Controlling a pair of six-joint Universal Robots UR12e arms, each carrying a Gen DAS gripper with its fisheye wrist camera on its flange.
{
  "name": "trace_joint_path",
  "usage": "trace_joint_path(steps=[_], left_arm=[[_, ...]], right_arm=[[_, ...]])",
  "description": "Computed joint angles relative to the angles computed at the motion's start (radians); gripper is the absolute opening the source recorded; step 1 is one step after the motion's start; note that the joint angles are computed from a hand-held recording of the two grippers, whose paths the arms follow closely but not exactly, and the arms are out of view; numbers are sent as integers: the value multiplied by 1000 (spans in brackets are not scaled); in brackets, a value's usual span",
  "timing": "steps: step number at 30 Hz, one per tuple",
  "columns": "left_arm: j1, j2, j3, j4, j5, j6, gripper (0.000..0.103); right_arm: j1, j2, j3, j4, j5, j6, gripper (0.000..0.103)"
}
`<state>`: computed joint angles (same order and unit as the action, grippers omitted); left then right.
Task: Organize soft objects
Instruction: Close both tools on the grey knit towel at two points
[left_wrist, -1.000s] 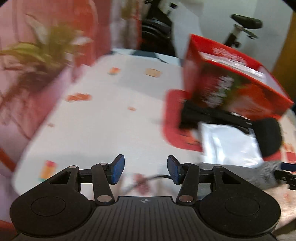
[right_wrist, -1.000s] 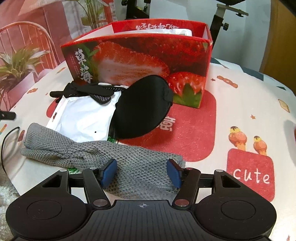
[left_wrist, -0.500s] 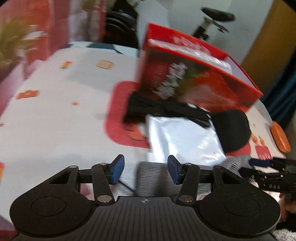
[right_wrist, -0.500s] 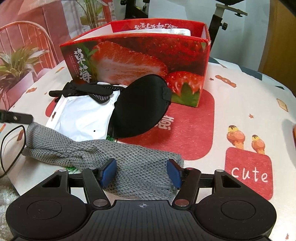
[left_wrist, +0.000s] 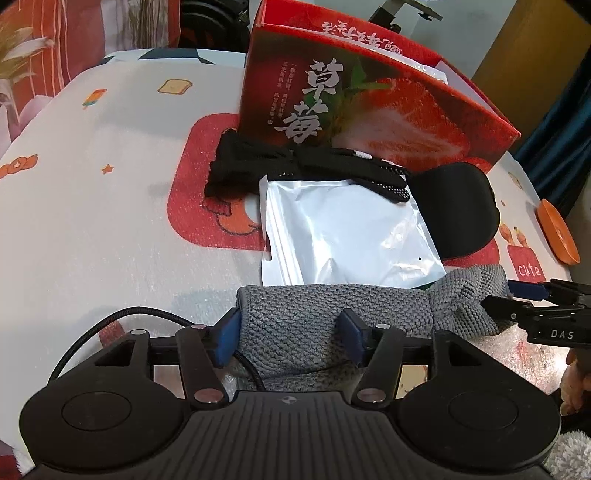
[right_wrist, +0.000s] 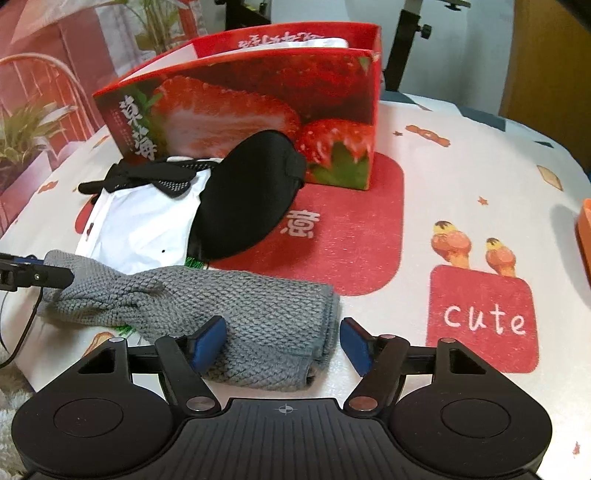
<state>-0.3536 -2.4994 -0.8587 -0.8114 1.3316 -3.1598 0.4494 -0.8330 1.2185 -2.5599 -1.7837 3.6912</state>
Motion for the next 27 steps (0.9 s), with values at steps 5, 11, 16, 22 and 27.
trace_joint_path(steps=[5,11,16,22,27], left_arm=[[-1,3,-4,1,0,7,58],[1,3,-5,-1,-12,-3,42],[6,8,-14,13,-41,-18,21],[18,29,-48,96,-79,-63,13],[25,49,-65,211,-82,-79,13]], right_arm=[[1,11,-15,3,5,-14,66],[0,12,-19,0,17,-26,54],[-1,7,-15,-30,24,-41,27],[-5,-10,6,-122,23,-29,18],[-7,-17,-6,-198,17,-83,18]])
